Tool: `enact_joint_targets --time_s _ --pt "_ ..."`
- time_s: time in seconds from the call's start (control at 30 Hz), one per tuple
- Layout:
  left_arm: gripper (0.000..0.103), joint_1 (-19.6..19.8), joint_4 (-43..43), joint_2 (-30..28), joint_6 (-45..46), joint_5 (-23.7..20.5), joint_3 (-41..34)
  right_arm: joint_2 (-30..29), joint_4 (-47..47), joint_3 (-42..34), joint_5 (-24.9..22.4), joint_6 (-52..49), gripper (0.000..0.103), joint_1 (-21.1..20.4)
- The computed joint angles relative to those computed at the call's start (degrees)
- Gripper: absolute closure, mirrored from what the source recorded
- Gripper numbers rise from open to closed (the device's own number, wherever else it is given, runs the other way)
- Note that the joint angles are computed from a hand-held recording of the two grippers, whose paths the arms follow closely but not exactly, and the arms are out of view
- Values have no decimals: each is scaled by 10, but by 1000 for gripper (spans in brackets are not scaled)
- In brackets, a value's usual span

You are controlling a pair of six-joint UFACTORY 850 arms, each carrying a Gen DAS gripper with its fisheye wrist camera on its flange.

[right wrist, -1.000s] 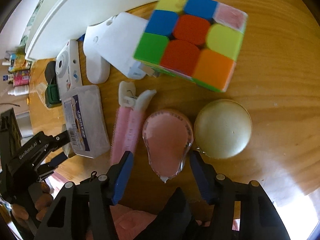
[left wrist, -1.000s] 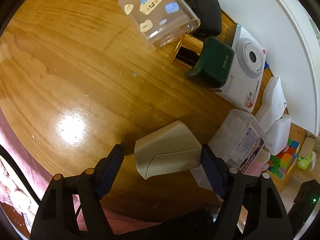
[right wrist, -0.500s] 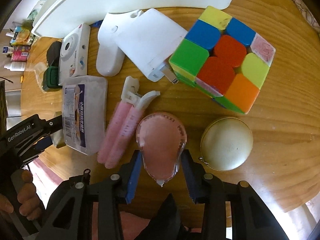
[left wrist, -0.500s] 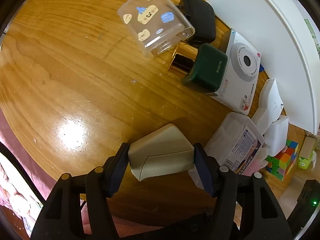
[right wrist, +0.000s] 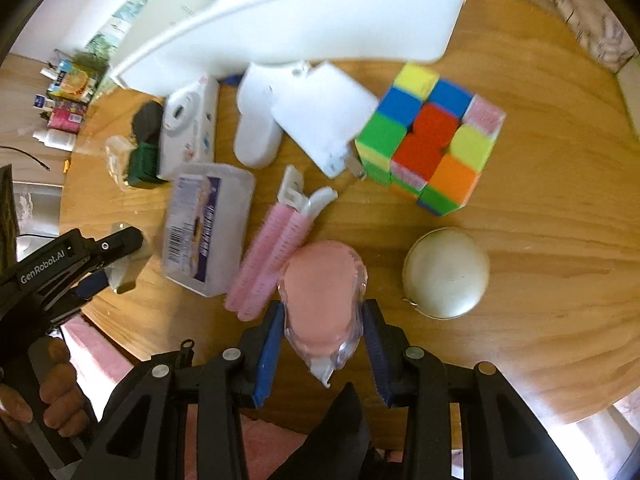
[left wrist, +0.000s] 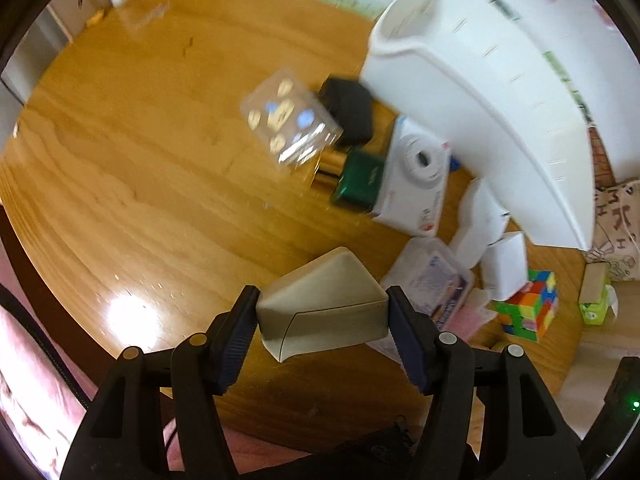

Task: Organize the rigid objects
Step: 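Lift the sponge with the left gripper while the right gripper carries the tape toward the basket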

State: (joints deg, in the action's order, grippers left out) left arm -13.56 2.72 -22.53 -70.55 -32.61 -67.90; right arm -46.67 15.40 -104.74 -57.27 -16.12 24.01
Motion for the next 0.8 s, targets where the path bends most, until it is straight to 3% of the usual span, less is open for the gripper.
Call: enact_joint_targets --time_s 0.17,0.4,0.7,0.8 --pt "36 -21 111 25 -71 -6 -10 65 9 83 92 -24 64 8" --pt "36 -26 265 39 -144 -12 -30 81 23 91 192 -70 64 -2" --pt "36 -20 448 40 -231 30 -51 113 149 120 325 -204 65 -1" --pt "36 -19 523 40 -272 42 -53 112 233 114 354 -287 92 -3"
